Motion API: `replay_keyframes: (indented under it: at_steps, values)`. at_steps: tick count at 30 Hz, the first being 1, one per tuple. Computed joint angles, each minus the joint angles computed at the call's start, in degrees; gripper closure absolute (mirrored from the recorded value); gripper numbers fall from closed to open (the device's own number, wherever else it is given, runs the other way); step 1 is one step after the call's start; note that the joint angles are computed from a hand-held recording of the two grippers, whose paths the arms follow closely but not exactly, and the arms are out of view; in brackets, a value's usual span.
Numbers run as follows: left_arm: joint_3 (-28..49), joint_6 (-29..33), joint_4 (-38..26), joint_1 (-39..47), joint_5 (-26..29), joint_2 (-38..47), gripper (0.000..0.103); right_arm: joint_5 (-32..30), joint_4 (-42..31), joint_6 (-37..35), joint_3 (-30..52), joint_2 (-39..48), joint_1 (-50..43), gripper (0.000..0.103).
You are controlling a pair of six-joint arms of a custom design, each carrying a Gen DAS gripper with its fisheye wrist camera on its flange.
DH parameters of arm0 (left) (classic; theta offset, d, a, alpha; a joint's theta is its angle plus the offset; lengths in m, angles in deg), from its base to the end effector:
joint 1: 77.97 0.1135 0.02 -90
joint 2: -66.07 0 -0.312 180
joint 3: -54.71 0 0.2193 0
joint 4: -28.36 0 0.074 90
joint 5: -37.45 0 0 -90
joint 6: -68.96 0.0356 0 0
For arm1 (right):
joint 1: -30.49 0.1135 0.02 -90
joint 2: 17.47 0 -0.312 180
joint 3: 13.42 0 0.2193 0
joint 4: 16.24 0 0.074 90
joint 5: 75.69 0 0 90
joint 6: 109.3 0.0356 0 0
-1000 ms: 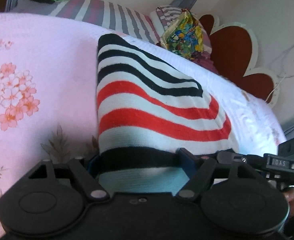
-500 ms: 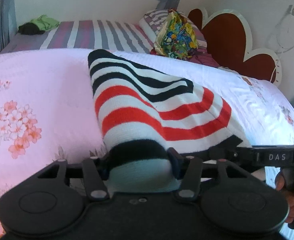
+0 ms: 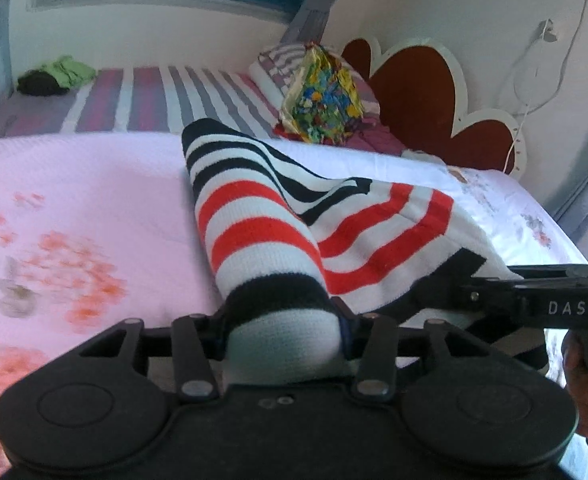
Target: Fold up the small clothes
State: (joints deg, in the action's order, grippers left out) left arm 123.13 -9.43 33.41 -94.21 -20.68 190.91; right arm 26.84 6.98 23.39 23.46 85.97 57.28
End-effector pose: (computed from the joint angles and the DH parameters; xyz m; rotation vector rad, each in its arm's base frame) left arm 0.3640 -0.1256 0.1054 0.8107 2.2717 -0.7187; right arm 0.2345 0.1098 0.1411 0.4315 2.2925 0.3625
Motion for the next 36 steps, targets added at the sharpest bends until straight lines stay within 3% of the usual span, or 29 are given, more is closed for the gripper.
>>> replay_keyframes:
  at_steps: [5, 10, 14, 18, 21, 23, 25, 26, 28, 30, 31, 32, 35, 36]
  values:
    - [-1.0, 6.5, -4.7, 11.0, 4.9, -3.7, 0.058, 2.6, -7.6, 1.2, 13.0, 3.7, 7.2, 0.068]
    - [2.6, 16.7, -14.8, 24.8, 8.7, -4.6, 0.058, 2.9, -14.2, 0.8, 29.8, 12.6, 13.7, 0.068]
    - [7.7, 23.9, -23.9, 33.9, 10.2, -2.7, 0.058, 0.9, -17.2, 2.5, 42.1, 21.3, 17.3, 0.068]
    - [13.1, 29.4, -31.2, 39.6, 11.1, 1.8, 0.057, -1.3, -17.8, 5.0, 48.2, 27.7, 18.8, 0.068]
    - [15.2, 29.4, -31.6, 41.8, 13.0, 6.0, 0.040, -4.3, -13.5, 12.2, 46.2, 31.9, 17.5, 0.068]
    - [15.2, 28.7, -30.8, 42.9, 14.4, 7.5, 0.020, -8.4, -0.6, 20.6, 39.3, 34.9, 15.3, 0.063]
    - [16.6, 29.5, -31.8, 44.2, 15.8, 8.9, 0.014, -10.8, 13.5, 26.8, 33.1, 37.6, 13.6, 0.063]
    - [17.3, 29.4, -32.3, 44.5, 16.1, 9.2, 0.012, -11.2, 14.8, 27.5, 32.3, 37.7, 13.3, 0.063]
    - [19.5, 31.1, -36.0, 46.2, 16.9, 9.3, 0.012, -8.8, 11.6, 27.0, 31.5, 35.1, 13.3, 0.057]
    - [19.3, 31.8, -36.3, 48.2, 17.5, 7.5, 0.016, -2.4, 6.0, 24.3, 29.9, 30.1, 14.6, 0.054]
    - [17.5, 31.3, -34.0, 49.2, 17.8, 5.5, 0.028, -0.4, 3.0, 21.5, 29.7, 27.6, 14.9, 0.054]
    - [16.0, 30.9, -31.6, 49.8, 17.9, 3.4, 0.047, 1.3, 0.8, 18.3, 30.0, 25.6, 15.3, 0.054]
    - [16.1, 36.3, -36.5, 48.3, 19.6, 0.2, 0.050, 6.4, -9.9, 6.8, 38.6, 24.0, 17.7, 0.074]
    - [15.4, 38.6, -37.1, 47.1, 19.7, -0.4, 0.050, 7.2, -12.4, 4.8, 41.2, 24.4, 19.2, 0.074]
